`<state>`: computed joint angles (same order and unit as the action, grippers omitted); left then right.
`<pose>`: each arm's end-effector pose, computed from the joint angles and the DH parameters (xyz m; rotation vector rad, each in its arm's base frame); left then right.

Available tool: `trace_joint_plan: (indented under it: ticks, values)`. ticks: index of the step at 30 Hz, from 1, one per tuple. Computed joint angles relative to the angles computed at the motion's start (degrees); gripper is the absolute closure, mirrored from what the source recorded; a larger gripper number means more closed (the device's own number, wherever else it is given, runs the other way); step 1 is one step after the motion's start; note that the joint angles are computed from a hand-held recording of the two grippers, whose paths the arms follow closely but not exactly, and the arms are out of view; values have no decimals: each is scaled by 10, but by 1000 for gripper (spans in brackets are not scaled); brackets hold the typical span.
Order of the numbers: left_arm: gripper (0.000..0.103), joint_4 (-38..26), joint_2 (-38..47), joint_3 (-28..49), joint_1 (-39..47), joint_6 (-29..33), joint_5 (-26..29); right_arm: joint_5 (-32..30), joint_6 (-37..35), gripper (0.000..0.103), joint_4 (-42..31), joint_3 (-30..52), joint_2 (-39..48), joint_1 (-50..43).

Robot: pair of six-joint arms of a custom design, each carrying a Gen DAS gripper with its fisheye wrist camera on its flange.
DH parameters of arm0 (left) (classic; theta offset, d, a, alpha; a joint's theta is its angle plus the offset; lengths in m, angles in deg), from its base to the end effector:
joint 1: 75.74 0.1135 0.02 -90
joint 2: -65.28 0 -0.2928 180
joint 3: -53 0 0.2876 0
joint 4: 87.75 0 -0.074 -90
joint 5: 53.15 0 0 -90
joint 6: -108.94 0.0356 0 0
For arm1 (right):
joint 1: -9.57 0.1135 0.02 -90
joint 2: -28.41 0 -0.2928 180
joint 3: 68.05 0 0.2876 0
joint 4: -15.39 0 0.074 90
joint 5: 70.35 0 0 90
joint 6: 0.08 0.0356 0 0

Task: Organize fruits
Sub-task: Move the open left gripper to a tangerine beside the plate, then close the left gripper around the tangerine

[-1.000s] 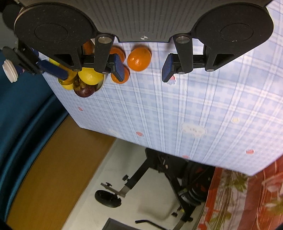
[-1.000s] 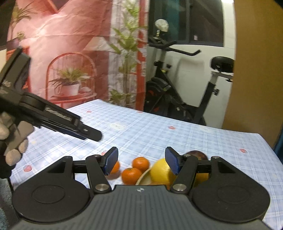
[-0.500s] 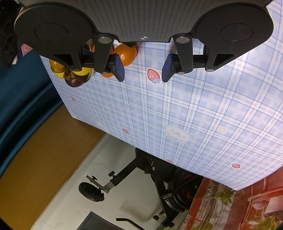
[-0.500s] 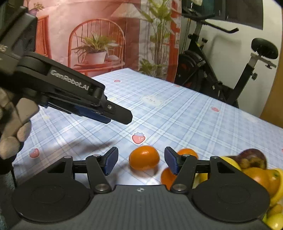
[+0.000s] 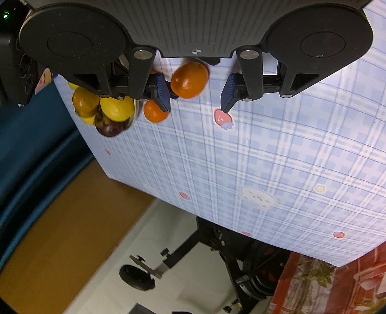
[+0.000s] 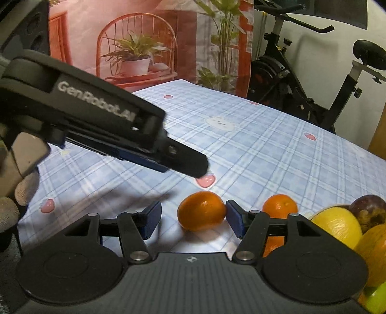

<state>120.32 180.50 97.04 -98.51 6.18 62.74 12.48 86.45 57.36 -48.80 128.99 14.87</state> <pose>0.2844 -0.1362 0.0337 0.4413 2.3361 -0.8309 0.2004 0.0230 0.0477 -0.2391 2.2435 0.1583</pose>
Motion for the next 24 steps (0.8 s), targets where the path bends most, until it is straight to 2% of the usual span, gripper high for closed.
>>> trace_joint_plan:
  ticks: [5, 20, 24]
  values:
    - [54, -16, 9, 9, -12, 12, -7, -5, 5, 47, 24, -5, 20, 5]
    - [54, -39, 36, 24, -48, 39, -44, -11, 17, 48, 99, -21, 70, 2]
    - [56, -36, 41, 26, -58, 47, -54, -6, 19, 53, 102, -25, 67, 3]
